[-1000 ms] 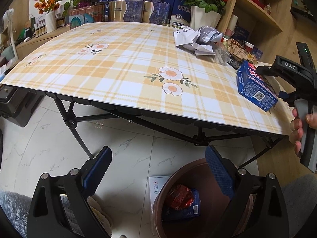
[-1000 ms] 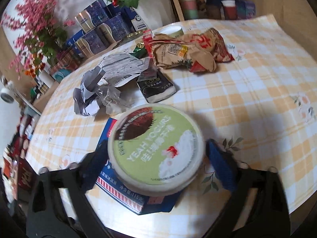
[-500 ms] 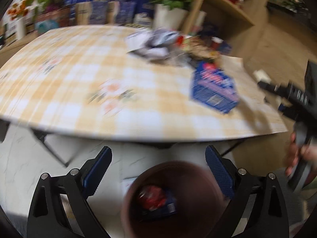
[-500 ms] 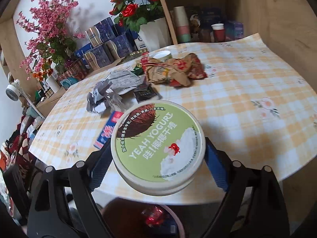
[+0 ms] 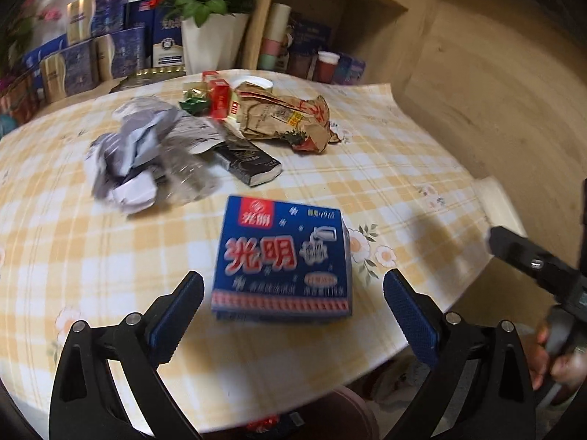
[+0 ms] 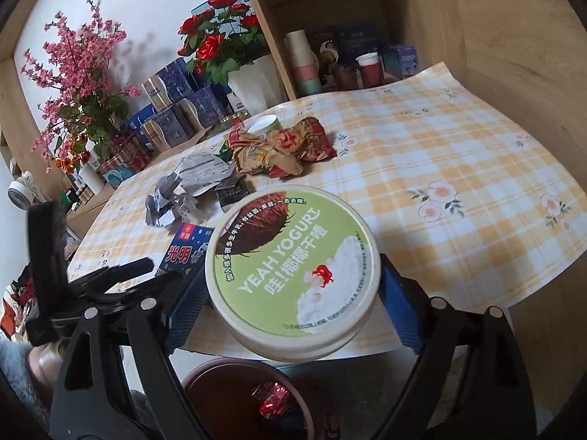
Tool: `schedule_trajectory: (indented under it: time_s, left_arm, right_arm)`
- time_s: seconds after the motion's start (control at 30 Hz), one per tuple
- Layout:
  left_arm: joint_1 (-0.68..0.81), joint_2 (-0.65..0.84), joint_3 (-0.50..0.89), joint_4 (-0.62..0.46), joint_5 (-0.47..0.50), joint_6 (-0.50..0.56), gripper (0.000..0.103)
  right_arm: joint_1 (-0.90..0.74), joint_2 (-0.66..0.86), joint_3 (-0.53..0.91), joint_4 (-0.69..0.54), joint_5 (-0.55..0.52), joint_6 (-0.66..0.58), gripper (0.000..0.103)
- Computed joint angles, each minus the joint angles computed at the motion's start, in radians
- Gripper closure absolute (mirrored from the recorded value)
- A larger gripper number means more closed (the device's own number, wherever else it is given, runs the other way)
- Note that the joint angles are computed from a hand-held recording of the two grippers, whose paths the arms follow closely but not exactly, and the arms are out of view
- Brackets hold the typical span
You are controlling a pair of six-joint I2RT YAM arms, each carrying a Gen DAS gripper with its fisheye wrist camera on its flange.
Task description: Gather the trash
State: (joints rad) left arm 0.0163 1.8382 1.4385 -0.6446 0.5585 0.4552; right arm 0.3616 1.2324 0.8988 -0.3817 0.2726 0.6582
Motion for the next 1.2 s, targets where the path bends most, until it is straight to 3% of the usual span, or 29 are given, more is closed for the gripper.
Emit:
schedule_trajectory:
  time_s: [0.2, 0.43, 0.47, 0.53, 0.57, 0.93, 1.2]
  left_arm:
    - [-0.064, 0.069, 0.059, 0.03, -0.17, -0.026, 0.006]
    - [-0.099, 0.149, 0.148, -0.025, -0.229, -0.006, 0.006]
    - [-0.097, 0.167, 0.17, -0.045, -0.225, -0.01, 0.006]
    - [-0.092, 0.176, 0.186, -0.067, -0.212, -0.017, 0.023]
    - [-0.089, 0.179, 0.194, -0.079, -0.204, -0.018, 0.024]
    - [0.011, 0.042, 0.131, -0.148, -0.07, 0.035, 0.024]
    - [0.16, -0.123, 0.003, -0.183, 0.015, 0.117, 0.024]
  right_arm:
    - [-0.031, -0.036, -0.024, 0.005, -0.011, 0.007, 0.017]
    - [-0.053, -0.055, -0.044, 0.0, -0.025, 0.016, 0.017]
    - [-0.055, -0.057, -0.044, -0.002, -0.026, 0.017, 0.017]
    - [-0.055, -0.059, -0.043, -0.006, -0.028, 0.019, 0.017]
    - [-0.056, -0.059, -0.042, -0.006, -0.028, 0.018, 0.017]
    - [0.006, -0.066, -0.028, -0.023, 0.0, 0.009, 0.017]
    - [0.132, -0.029, -0.009, -0.031, 0.028, 0.025, 0.017]
